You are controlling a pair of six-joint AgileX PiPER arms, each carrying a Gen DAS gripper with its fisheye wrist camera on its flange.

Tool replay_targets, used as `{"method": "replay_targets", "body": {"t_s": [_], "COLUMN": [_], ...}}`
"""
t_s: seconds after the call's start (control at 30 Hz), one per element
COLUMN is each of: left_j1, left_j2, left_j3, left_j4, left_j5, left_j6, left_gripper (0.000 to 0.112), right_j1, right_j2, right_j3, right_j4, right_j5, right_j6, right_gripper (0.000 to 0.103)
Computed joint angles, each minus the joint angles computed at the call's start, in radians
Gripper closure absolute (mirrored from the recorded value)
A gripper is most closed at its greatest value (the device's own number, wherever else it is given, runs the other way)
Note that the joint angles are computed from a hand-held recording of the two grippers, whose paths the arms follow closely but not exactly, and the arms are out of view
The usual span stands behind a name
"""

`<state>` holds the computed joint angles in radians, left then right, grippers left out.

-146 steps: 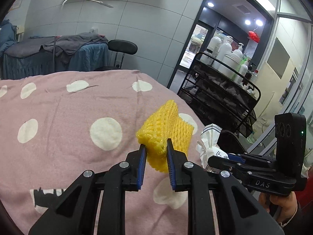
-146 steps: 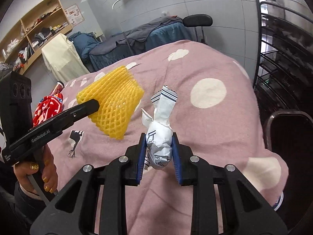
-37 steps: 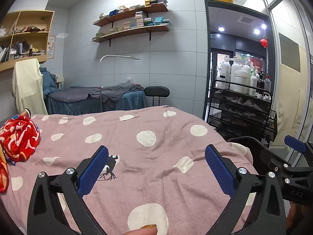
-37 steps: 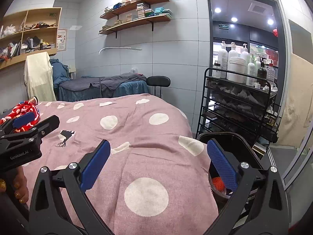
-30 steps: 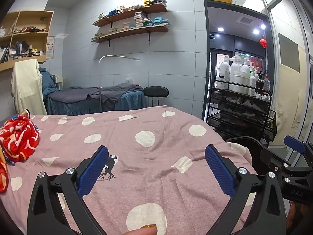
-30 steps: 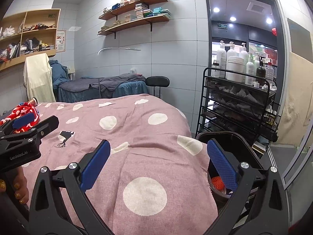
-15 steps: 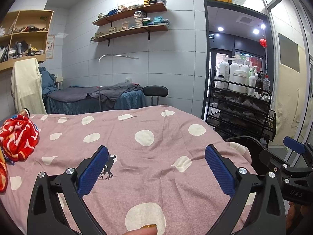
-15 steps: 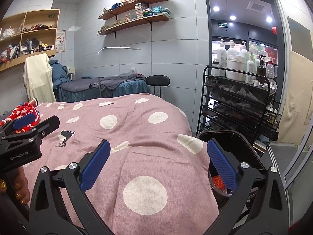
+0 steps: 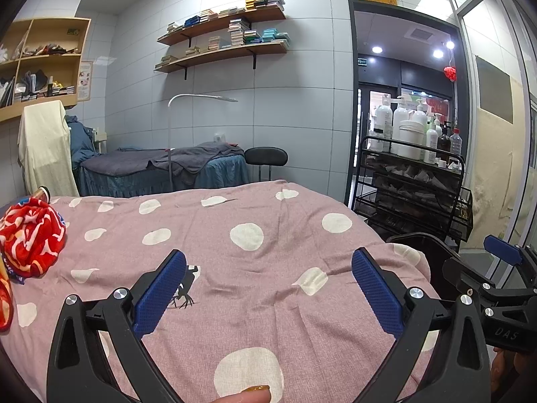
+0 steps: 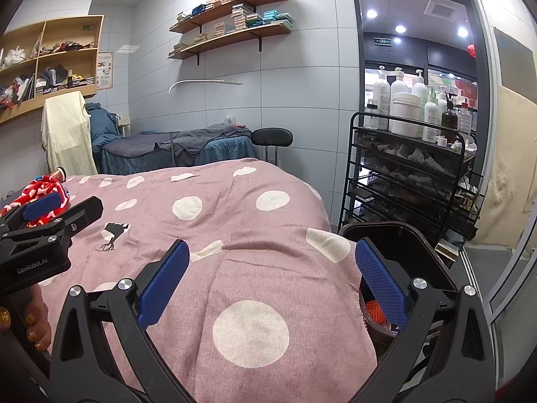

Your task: Collect trash

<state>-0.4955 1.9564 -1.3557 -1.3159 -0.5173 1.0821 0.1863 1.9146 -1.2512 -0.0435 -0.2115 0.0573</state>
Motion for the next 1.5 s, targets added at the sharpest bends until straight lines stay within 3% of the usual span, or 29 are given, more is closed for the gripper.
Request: {"method": "replay_targets", "body": {"t_s": [1.5], "left_j1": [0.013], "left_j2": [0.000], "left_j3": [-0.014], "left_j4": [-0.008], "left_j5": [0.046], "left_j6": [0.018], "left_gripper": [0.014], "right_j1": [0.010], "right_j2": [-0.003], "right_j3": [-0.008], "right_j4": [0.057], "right_j5": [0.015], "right_j6": [-0.047], "right_gripper": [0.005]}}
